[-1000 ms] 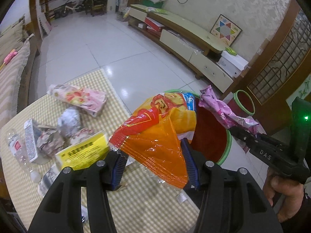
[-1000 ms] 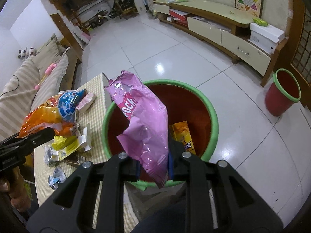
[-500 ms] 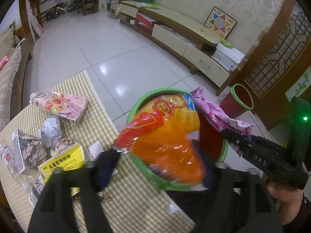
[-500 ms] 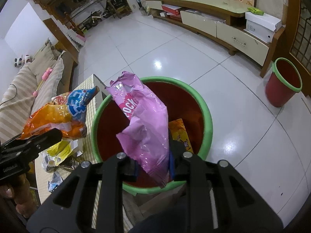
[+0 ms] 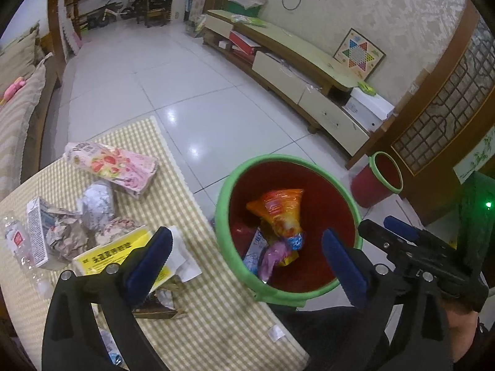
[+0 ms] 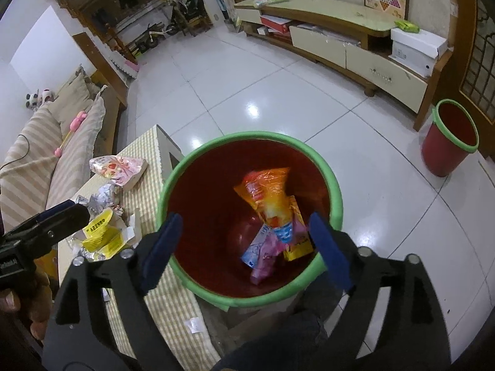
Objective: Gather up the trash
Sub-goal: 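Move both tools back over the table toward the remaining trash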
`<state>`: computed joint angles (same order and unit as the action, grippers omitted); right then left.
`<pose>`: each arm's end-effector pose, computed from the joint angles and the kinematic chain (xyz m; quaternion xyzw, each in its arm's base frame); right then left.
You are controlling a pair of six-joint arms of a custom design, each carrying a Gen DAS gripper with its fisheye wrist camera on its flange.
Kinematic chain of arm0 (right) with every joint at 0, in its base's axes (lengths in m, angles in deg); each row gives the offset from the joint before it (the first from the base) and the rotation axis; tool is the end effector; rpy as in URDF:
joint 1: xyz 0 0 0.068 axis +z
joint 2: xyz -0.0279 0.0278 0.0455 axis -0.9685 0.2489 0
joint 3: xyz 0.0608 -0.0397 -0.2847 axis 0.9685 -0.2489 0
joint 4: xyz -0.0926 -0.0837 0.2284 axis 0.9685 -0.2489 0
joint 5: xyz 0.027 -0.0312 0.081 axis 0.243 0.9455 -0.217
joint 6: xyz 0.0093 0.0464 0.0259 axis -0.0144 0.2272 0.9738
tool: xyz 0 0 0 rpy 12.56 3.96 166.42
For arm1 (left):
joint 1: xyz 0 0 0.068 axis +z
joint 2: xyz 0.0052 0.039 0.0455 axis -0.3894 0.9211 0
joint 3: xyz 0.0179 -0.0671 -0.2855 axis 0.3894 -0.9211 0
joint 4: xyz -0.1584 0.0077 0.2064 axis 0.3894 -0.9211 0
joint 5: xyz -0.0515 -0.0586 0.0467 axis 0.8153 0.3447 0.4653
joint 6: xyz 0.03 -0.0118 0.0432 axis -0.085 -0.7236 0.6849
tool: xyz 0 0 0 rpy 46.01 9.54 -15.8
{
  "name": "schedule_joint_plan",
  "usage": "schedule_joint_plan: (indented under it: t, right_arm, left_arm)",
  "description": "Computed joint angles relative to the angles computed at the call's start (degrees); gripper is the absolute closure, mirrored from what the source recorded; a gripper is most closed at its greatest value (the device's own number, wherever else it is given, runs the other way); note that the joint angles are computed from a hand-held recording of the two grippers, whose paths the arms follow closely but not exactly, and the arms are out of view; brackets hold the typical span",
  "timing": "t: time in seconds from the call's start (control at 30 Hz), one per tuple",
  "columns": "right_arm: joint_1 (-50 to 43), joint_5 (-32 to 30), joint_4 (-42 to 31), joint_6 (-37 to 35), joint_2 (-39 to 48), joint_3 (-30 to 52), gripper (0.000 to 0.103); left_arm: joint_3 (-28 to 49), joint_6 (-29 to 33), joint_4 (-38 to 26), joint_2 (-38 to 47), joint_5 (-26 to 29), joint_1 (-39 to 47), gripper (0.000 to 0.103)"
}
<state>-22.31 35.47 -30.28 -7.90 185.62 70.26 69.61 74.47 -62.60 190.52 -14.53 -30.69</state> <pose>0.2306 0.2782 0.2939 0.2845 0.9028 0.0675 0.3152 0.3702 -0.0656 0.3120 0.2858 0.9123 -0.1835 0.2288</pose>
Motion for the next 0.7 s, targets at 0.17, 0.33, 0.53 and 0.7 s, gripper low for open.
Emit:
schedule_joint_plan:
  t: [0.17,0.33,0.53,0.7]
  right_arm:
    - [1.1,0.5,-2.2,-0.9,2.9,5.0,0.011]
    - [2.2,0.6,-3.6,-2.6,6.9,11.0,0.009]
    - [4.0,0.5,-6.5,-5.5,14.0,22.3,0.005]
    - [5.0,-0.8,-8.8,-8.6,21.1,33.1,0.005]
  left_arm:
    - [0.1,1.4,-1.1,-0.9,0.9,3.4,0.009]
    - [0.3,3.6,-2.6,-1.6,2.0,8.9,0.009]
    - [1.5,6.5,-5.0,-1.8,3.4,16.7,0.008]
    - [2.6,10.4,-7.4,-0.9,4.6,24.3,0.008]
